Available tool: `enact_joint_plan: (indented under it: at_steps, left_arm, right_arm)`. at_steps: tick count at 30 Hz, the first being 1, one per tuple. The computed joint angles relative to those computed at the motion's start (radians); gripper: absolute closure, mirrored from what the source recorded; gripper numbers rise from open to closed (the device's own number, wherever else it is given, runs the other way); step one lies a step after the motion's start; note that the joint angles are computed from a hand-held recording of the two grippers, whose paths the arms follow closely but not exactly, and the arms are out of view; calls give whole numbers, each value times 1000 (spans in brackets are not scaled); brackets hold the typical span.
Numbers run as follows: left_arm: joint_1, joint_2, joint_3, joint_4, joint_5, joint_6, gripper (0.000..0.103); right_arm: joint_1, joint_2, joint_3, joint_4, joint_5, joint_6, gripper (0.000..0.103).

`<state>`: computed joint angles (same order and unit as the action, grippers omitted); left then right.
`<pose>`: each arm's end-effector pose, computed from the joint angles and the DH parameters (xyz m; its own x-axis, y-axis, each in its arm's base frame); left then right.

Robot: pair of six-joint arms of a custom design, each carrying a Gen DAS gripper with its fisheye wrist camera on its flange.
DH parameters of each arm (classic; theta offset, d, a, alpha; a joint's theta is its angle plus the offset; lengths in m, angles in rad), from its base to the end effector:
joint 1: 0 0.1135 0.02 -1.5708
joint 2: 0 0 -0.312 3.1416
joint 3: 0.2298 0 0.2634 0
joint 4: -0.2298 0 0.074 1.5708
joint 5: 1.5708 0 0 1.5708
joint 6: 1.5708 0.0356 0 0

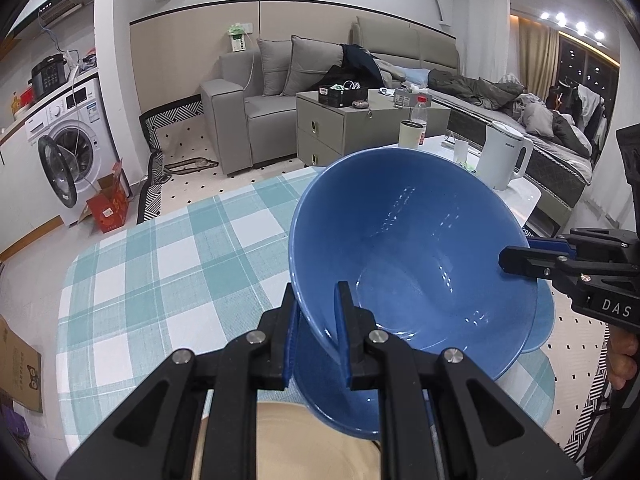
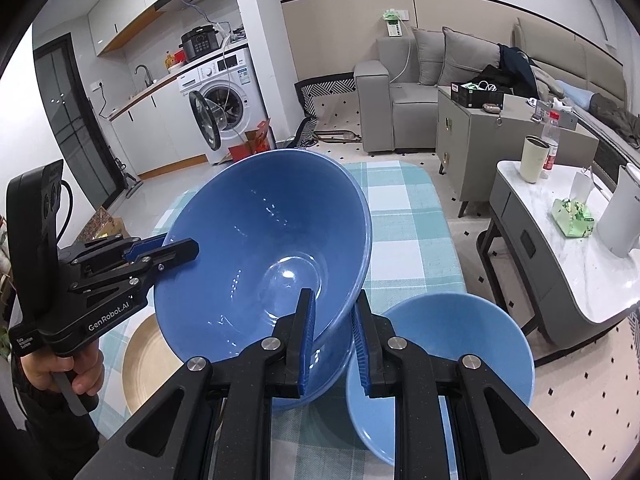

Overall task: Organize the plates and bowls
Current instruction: 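Lift the dark blue bowl with both tools and carry it over the small blue bowl, then lower the held dark blue bowl into the small dark blue bowl with both tools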

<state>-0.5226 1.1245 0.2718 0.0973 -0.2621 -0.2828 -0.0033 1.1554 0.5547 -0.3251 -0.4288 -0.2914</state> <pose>0.1590 -0.0809 0.1670 -0.6594 0.0688 -0.7487 0.1402 0.9896 -0.0326 0.2036 0.0141 0.2185 -0.6945 -0.2590 -0.6713 -0.4661 0.8727 0.1455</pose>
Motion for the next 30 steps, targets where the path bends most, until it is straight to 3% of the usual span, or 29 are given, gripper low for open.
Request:
enact_joint_plan:
  at_steps: [16,30]
  left_arm:
    - [24,17,-93,68,36,-12,88]
    - [28,118,-133,154,44,-24,88]
  right_arm:
    - [73,7,-50,16,53,24,84]
    - [128,47,-88,48,109,41,84]
